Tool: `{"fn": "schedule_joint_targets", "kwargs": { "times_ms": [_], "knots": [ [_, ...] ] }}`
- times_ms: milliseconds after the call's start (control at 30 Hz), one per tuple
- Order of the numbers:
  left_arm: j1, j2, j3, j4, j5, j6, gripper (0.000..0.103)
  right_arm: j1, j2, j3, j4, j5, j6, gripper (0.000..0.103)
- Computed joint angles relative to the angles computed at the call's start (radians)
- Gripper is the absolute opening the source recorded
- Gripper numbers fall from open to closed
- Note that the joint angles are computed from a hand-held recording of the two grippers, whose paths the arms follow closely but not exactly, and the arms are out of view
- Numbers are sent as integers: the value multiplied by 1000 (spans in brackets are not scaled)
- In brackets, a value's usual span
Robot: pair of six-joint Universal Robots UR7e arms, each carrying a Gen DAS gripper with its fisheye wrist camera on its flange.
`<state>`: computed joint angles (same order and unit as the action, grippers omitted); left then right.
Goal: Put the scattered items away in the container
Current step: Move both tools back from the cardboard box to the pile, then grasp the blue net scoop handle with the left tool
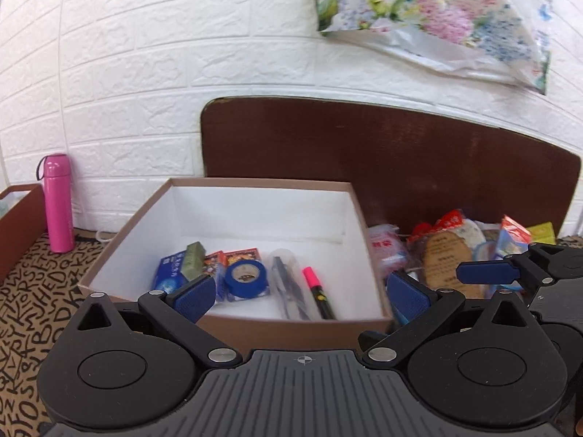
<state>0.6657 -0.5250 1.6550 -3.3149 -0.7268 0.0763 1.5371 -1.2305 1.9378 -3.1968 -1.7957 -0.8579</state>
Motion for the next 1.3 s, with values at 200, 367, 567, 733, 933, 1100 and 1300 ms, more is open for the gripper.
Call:
{"fn": "schedule_joint_targets", "kwargs": {
  "times_ms": [200, 367, 567, 733, 933, 1100, 1300],
  "knots": [
    [-50, 23, 117, -112, -59, -63, 103, -102, -123, 191, -156, 115, -44, 102],
    [-71, 70, 195, -184, -116, -153, 103, -220, -187, 332, -281, 207, -17, 102],
    [-64, 136, 222, -198, -188, -209, 103, -336, -168, 440, -471, 251, -42, 102],
    [-50, 156, 197, -153, -180, -191, 103, -389, -136, 448, -540, 246, -43, 102],
    [-21, 153, 163, -130, -208, -189, 99, -418, -130, 426, -527, 289, 4, 102],
    [0, 158, 126, -102, -244, -161, 92, -404, -92, 407, -573, 271, -38, 99],
    [28, 186, 43, -63, -300, -119, 77, -401, -91, 384, -559, 281, -24, 87]
  ]
}}
